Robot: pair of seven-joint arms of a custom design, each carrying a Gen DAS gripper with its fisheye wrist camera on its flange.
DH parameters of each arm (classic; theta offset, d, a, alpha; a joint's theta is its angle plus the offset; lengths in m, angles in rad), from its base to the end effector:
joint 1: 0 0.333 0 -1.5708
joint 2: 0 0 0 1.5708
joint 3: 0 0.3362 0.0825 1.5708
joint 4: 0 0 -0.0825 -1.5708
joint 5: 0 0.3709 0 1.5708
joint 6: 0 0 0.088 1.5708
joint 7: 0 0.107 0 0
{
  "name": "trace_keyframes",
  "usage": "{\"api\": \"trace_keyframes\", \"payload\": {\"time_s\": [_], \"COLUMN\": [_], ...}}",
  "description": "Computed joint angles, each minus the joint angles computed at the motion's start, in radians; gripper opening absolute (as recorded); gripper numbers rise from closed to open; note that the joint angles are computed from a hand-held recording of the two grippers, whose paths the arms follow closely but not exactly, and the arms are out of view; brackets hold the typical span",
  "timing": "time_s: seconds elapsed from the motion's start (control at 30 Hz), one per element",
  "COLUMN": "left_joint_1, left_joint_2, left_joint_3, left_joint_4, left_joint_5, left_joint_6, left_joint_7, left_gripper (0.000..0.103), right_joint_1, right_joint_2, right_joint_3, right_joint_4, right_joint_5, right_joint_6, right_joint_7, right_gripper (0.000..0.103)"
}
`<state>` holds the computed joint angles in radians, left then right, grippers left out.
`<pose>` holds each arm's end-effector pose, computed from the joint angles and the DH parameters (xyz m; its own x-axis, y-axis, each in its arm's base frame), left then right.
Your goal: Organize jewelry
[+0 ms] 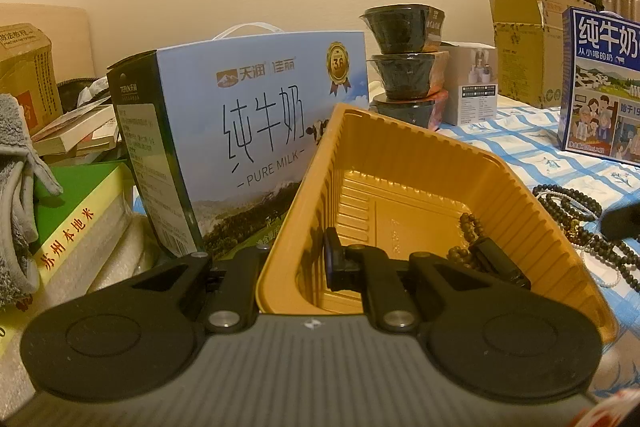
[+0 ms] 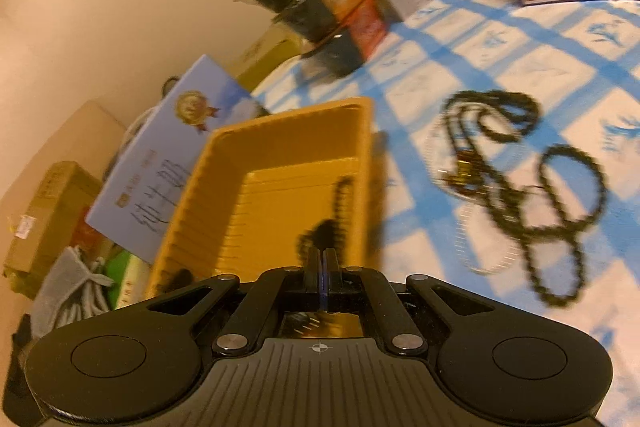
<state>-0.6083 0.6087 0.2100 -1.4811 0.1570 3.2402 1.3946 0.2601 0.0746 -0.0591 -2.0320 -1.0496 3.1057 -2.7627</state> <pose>0.6695 -0.3491 0.4898 -0.4252 -0.9001 -0.0949 -0.3250 0.2497 -0.9122 0.5579 0.1891 0.5233 -0.2951 -0.6969 -0.6536 -0.4557 0.7039 -0.5448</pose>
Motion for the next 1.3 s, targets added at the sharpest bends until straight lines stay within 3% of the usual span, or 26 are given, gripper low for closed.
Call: {"api": "trace_keyframes", "payload": {"time_s": [0.2, 0.47, 0.8, 0.97, 1.3], "left_joint_1": [-0.009, -0.031, -0.03, -0.03, -0.031], "left_joint_2": [0.0, 0.003, 0.004, 0.004, 0.004], "left_joint_3": [0.012, 0.041, 0.041, 0.041, 0.042], "left_joint_4": [0.002, 0.001, 0.003, 0.003, 0.003], "left_joint_5": [0.002, 0.006, 0.009, 0.01, 0.011], "left_joint_6": [-0.004, -0.002, -0.003, -0.003, -0.003], "left_joint_7": [-0.004, -0.013, -0.014, -0.015, -0.016], "left_gripper": [0.012, 0.012, 0.012, 0.012, 0.012], "right_joint_1": [-0.03, -0.081, -0.097, -0.105, -0.114], "right_joint_2": [-0.104, -0.168, -0.19, -0.2, -0.2], "right_joint_3": [0.063, 0.135, 0.161, 0.167, 0.164], "right_joint_4": [-0.109, -0.182, -0.214, -0.228, -0.23], "right_joint_5": [0.014, 0.03, 0.051, 0.038, 0.026], "right_joint_6": [-0.17, -0.291, -0.338, -0.342, -0.35], "right_joint_7": [-0.062, -0.094, -0.127, -0.106, -0.12], "right_gripper": [0.001, 0.001, 0.007, 0.031, 0.032]}}
